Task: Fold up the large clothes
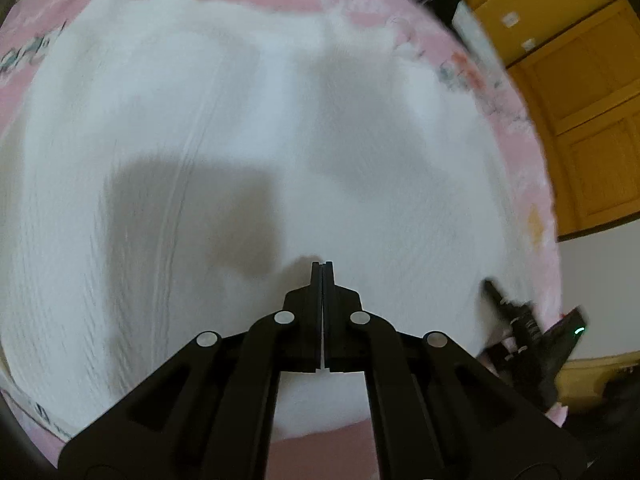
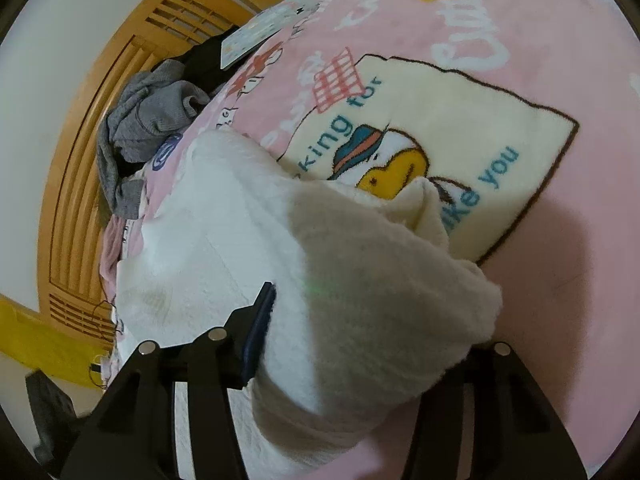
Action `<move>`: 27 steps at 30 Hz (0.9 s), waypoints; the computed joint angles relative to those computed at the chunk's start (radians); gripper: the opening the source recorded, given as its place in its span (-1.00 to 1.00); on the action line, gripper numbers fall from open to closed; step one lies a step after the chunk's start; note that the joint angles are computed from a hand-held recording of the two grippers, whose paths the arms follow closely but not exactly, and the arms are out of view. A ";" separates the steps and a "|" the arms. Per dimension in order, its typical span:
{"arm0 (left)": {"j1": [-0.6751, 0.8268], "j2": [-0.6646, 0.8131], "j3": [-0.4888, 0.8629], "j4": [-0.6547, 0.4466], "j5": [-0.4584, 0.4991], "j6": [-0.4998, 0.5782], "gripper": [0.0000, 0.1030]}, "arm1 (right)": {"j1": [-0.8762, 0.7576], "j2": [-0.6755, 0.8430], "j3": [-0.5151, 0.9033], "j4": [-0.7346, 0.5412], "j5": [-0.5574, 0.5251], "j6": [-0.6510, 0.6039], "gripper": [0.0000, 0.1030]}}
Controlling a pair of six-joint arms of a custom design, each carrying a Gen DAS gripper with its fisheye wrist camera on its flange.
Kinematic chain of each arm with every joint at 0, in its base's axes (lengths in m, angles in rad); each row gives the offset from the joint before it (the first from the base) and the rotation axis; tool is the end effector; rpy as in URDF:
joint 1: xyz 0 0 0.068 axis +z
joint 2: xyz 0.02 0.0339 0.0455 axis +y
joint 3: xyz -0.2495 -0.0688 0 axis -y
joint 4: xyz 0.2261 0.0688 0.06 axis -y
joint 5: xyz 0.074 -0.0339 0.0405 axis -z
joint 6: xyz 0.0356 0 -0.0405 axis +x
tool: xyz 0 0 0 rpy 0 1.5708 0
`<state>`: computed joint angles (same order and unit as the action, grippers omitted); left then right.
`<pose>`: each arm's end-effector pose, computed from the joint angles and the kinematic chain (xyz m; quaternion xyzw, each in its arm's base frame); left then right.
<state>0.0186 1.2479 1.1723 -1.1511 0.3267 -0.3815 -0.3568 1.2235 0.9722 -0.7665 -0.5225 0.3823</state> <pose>0.2073 -0.0076 0.2915 -0.1659 0.9583 -0.1881 0.1372 0.2162 -0.0616 0.2608 0.2699 0.8921 0.2518 0.2605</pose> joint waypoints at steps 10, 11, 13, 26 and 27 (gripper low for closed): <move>-0.038 -0.003 -0.089 0.137 -0.067 -0.006 -0.99 | 0.209 -0.038 0.260 -0.115 0.056 -0.071 -0.51; -0.012 -0.038 -0.082 0.109 -0.045 -0.004 -1.00 | 0.241 -0.038 0.284 -0.124 0.063 -0.069 -0.52; 0.047 -0.140 -0.080 0.062 0.014 0.001 -1.00 | 0.364 -0.033 0.360 -0.140 0.112 -0.052 -0.53; 0.714 -0.060 0.004 -0.321 0.441 0.494 -0.98 | 0.916 0.087 0.671 -0.164 0.383 0.040 -0.53; 0.763 -0.062 0.042 -0.354 0.402 0.555 -0.98 | 0.965 0.111 0.705 -0.166 0.406 0.042 -0.53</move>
